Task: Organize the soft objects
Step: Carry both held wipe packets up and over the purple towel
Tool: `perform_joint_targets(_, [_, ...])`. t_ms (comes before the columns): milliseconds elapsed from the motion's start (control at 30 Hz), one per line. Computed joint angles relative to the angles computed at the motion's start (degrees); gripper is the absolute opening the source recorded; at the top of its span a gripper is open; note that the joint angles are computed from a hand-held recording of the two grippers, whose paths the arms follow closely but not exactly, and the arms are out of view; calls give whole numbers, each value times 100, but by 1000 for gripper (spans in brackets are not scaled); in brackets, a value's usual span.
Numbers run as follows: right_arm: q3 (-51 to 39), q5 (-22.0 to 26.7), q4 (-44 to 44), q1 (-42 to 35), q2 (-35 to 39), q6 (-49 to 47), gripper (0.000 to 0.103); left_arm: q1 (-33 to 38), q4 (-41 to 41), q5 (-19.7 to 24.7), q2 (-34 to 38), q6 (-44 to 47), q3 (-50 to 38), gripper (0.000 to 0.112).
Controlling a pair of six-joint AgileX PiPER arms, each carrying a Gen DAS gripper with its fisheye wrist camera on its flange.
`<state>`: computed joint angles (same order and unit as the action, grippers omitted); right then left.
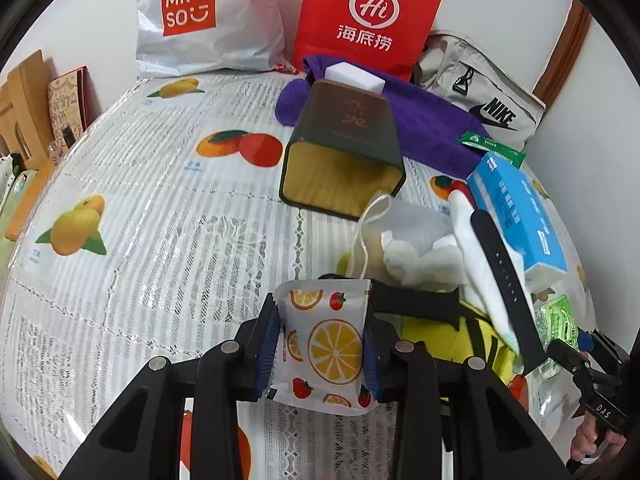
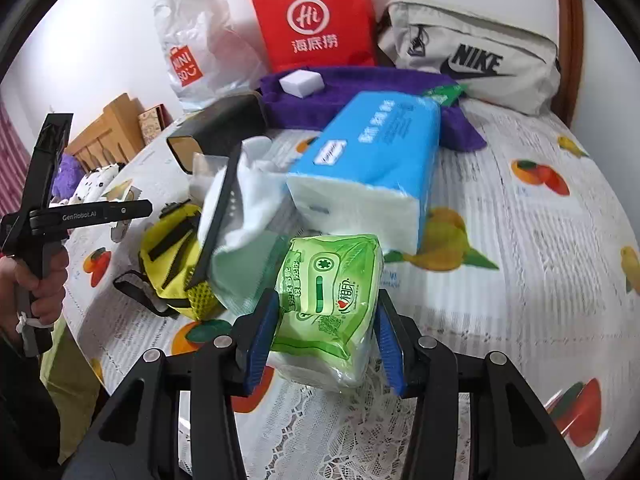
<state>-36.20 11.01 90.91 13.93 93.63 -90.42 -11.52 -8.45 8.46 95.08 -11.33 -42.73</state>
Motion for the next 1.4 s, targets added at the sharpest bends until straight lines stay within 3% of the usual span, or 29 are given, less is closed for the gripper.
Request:
perform_joint_targets(200, [-229,245,-1480,-115,-112,1360,47,107,-134,289,-168,101,-144,34])
perform_joint_targets(333, [-369,586,-1942,-220,-268,1641,47,197,-276,473,-270,234,-327,34])
perform_joint_targets(600, [-1096,864,-3266,-329,-268,2950,47,236,401,930,-174,-387,-1085,34])
perform_joint_targets(700, [-1539,911,-3887,-352,-106,3586,47,286,290,1152,-17,-191,-1517,34])
perform_joint_targets(1100, [-4310,1279,-6738,-400,1394,6571,47,412,108,2174,1349,392,-3962,34])
perform_joint_targets(1300, [-5829,1724,-7417,-498,2395,7358,47,495,-140,2852,2404,712,-5636,34])
perform_joint_targets(1400, [-6601,1982,-7595,-550,2961,7617,47,533,-152,3484,3204,698,-6931,34])
